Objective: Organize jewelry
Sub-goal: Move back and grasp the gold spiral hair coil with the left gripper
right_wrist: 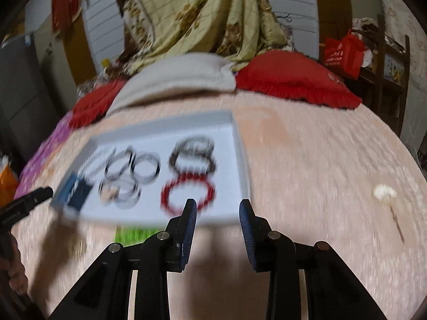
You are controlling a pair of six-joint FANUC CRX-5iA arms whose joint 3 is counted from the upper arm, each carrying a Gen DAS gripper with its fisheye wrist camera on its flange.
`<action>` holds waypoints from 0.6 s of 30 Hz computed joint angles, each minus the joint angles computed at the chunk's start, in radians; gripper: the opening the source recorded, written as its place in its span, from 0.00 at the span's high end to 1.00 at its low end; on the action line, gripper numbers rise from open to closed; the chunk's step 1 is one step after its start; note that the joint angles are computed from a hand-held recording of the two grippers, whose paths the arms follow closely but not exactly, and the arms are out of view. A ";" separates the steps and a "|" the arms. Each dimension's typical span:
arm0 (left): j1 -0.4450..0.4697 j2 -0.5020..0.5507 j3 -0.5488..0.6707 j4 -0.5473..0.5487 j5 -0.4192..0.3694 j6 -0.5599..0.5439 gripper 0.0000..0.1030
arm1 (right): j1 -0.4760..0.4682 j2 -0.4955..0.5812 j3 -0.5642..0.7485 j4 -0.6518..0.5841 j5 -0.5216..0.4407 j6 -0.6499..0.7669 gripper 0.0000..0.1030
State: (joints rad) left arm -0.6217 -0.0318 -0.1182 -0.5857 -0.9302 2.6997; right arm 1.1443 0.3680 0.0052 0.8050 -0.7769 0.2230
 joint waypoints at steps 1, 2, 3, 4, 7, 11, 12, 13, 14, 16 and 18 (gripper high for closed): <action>-0.015 -0.019 -0.025 0.005 -0.001 0.016 0.54 | 0.019 -0.008 -0.013 -0.020 -0.013 0.024 0.69; -0.025 -0.033 -0.047 0.015 0.008 0.021 0.54 | 0.029 -0.014 -0.023 -0.033 -0.018 0.036 0.68; -0.032 -0.041 -0.062 0.027 0.016 0.018 0.54 | 0.045 -0.016 -0.029 -0.061 -0.030 0.055 0.63; -0.038 -0.041 -0.073 0.045 0.025 0.001 0.54 | 0.054 -0.018 -0.033 -0.078 -0.035 0.067 0.59; -0.061 0.001 -0.054 0.052 0.015 -0.036 0.54 | 0.081 0.019 -0.009 -0.112 -0.095 0.150 0.58; -0.062 0.041 -0.029 0.037 0.016 -0.022 0.54 | 0.073 0.006 -0.055 -0.053 -0.061 0.079 0.43; -0.057 0.041 -0.031 0.041 0.025 -0.021 0.54 | 0.067 0.002 -0.055 -0.066 -0.053 0.071 0.40; -0.052 0.043 -0.032 0.047 0.034 -0.024 0.54 | 0.067 0.001 -0.057 -0.066 -0.051 0.071 0.39; -0.049 0.051 -0.027 0.053 0.039 -0.030 0.54 | 0.068 0.004 -0.054 -0.066 -0.057 0.079 0.38; -0.044 0.063 -0.021 0.064 0.036 -0.054 0.54 | 0.070 0.011 -0.044 -0.069 -0.065 0.096 0.35; -0.037 0.083 -0.010 0.089 0.027 -0.091 0.54 | 0.067 0.013 -0.037 -0.081 -0.059 0.106 0.33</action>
State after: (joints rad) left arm -0.6585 0.0508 -0.1286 -0.4969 -0.9028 2.6085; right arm 1.2114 0.3811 -0.0314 0.7243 -0.8364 0.3295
